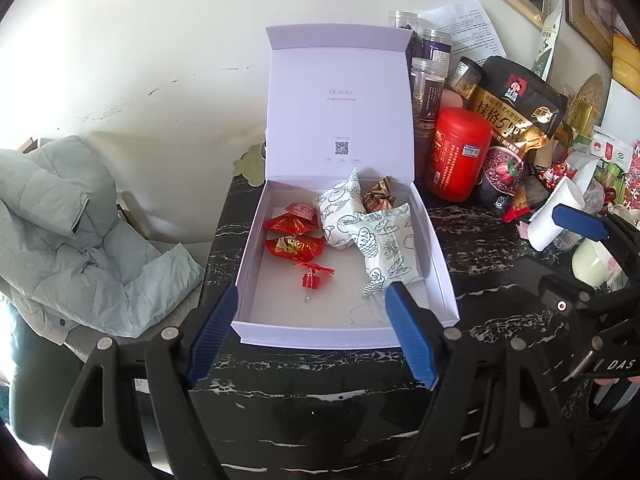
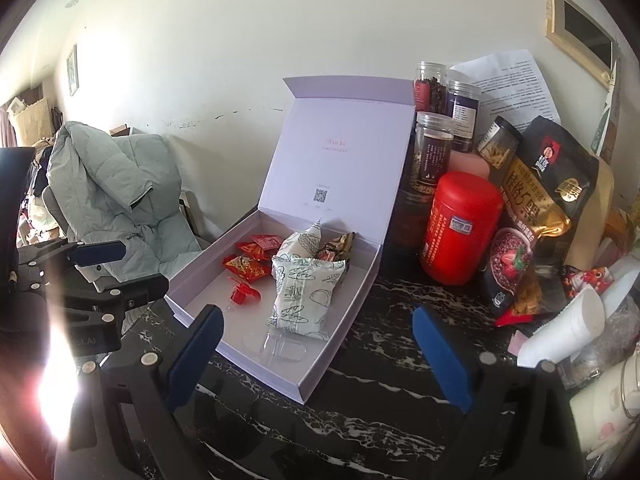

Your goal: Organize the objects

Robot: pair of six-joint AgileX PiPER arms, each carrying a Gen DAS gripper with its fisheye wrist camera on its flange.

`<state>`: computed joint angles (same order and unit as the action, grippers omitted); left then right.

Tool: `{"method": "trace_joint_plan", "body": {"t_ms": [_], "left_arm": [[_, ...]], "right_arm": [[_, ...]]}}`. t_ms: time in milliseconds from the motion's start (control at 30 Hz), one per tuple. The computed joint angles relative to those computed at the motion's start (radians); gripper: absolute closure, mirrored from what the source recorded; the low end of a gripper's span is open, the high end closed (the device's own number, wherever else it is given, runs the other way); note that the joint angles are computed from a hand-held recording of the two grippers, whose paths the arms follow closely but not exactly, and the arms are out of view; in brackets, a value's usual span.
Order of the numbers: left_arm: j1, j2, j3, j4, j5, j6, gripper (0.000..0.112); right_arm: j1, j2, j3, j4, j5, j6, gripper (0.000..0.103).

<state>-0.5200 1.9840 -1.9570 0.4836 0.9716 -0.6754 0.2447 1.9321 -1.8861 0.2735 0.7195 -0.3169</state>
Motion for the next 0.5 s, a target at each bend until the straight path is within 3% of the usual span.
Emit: {"method": "trace_joint_plan", "body": {"t_ms": [200, 500], "left_arm": [[-0.052, -0.065, 0.07, 0.056, 0.0, -0.084, 0.037], [-0.174, -0.135, 0.145, 0.162, 0.067, -0.214, 0.037]], "right_arm": [[-0.006, -0.096, 0.111, 0.009, -0.025, -0.027, 0.006], [-0.035, -0.26, 0.3, 0.036, -0.051, -0.055, 0.005]]}}
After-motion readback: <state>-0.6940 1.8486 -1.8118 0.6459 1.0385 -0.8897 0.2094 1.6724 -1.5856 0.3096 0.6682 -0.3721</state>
